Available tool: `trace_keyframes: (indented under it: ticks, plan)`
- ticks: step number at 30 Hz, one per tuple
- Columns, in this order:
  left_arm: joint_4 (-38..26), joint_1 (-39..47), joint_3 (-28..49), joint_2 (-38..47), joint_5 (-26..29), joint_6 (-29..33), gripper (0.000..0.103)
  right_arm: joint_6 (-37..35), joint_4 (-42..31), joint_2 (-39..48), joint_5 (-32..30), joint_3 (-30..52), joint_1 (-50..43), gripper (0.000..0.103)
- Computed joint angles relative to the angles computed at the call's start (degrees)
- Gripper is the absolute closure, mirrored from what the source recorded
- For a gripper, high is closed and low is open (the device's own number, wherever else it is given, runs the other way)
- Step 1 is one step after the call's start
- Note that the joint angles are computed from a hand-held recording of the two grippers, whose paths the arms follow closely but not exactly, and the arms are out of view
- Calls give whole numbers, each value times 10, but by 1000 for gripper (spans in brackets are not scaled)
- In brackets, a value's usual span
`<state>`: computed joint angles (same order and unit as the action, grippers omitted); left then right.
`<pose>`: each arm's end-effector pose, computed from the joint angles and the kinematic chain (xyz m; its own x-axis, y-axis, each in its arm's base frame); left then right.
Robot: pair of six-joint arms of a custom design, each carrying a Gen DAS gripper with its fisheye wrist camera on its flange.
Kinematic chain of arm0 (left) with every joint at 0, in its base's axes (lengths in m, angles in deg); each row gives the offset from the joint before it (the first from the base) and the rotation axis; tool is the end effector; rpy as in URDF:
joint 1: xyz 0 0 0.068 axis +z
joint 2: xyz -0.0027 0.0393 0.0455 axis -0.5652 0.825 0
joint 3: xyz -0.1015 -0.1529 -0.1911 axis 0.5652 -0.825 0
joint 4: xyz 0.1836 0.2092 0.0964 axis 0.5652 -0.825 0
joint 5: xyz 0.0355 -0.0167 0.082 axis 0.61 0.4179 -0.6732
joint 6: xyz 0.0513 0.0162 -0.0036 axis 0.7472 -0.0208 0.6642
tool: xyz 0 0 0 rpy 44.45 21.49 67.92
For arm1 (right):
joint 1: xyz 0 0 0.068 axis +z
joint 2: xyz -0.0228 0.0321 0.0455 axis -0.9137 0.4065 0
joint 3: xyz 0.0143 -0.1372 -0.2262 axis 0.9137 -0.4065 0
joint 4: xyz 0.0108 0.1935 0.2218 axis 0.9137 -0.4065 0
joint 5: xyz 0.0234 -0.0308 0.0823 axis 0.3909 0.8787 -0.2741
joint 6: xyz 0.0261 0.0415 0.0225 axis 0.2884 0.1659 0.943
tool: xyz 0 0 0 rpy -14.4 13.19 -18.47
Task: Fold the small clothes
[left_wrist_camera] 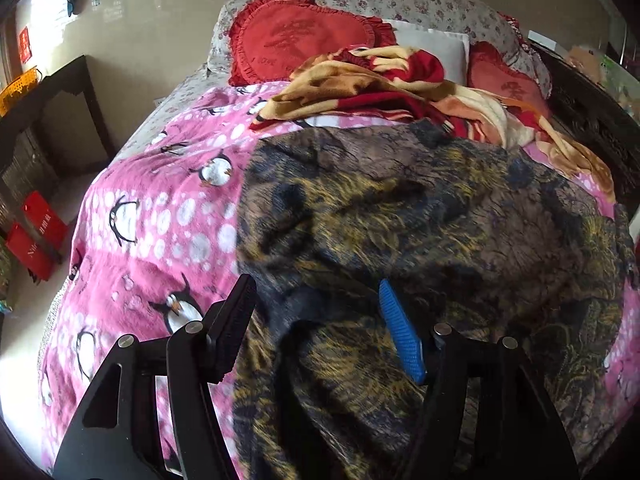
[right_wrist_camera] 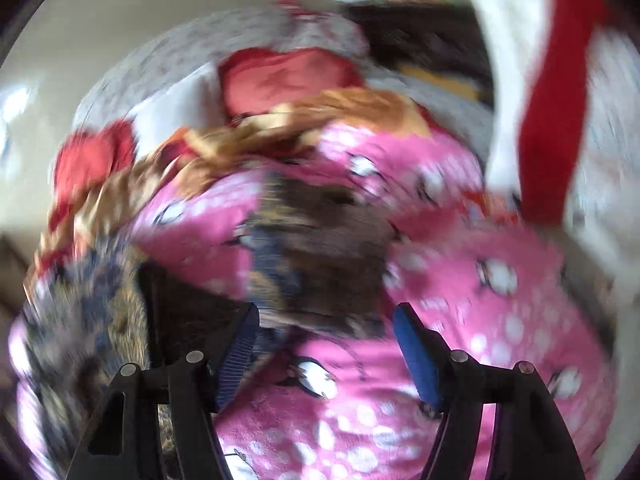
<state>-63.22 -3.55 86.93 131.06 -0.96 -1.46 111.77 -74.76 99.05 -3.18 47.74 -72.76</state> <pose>0.2669 0.1421 0.1570 -0.7728 0.1191 -0.6234 0.1739 0.9844 -0.0276 0.1674 -0.0249 0.1782 -0.5708 0.5741 -0.5871 0.5722 0.7909 0.2171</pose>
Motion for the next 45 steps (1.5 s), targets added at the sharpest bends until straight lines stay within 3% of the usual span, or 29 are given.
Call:
trace_keyframes:
  ticks: [4, 8, 13, 15, 16, 18, 20, 27, 34, 40, 43, 45]
  plan:
    - [-16, -5, -33, -42, 3, 12, 39, 41, 19, -83, -175, -68, -141, 36]
    - [-17, -19, -62, -76, -11, 21, 39, 121, 100, -100, -247, -117, -166, 36]
    - [-17, -28, -83, -104, -25, 26, 39, 176, 205, 10, -244, -110, -150, 38]
    - [-18, -28, -87, -111, -26, 30, 39, 162, 202, 13, -218, -104, -136, 60]
    - [-19, -28, -89, -113, -27, 31, 39, 152, 200, 9, -209, -103, -132, 64]
    - [-22, -28, -92, -117, -28, 34, 39, 124, 180, -17, -184, -97, -124, 83]
    - [-27, -26, -94, -120, -27, 37, 39, 91, 160, -54, -181, -95, -133, 90]
    - [-48, -14, -101, -146, -6, 48, 39, -47, 20, -178, -155, -10, -168, 97]
    - [-84, 11, -87, -157, 20, 55, 39, -139, -65, -180, -313, 135, -267, 97]
    - [-114, 35, -79, -176, 42, 71, 39, -147, -102, -186, -341, 214, -219, 97]
    - [-127, 45, -74, -182, 54, 76, 39, -115, -98, -180, -254, 237, -75, 97]
    - [-135, 50, -70, -185, 61, 78, 39, -88, -77, -158, -158, 249, 66, 97]
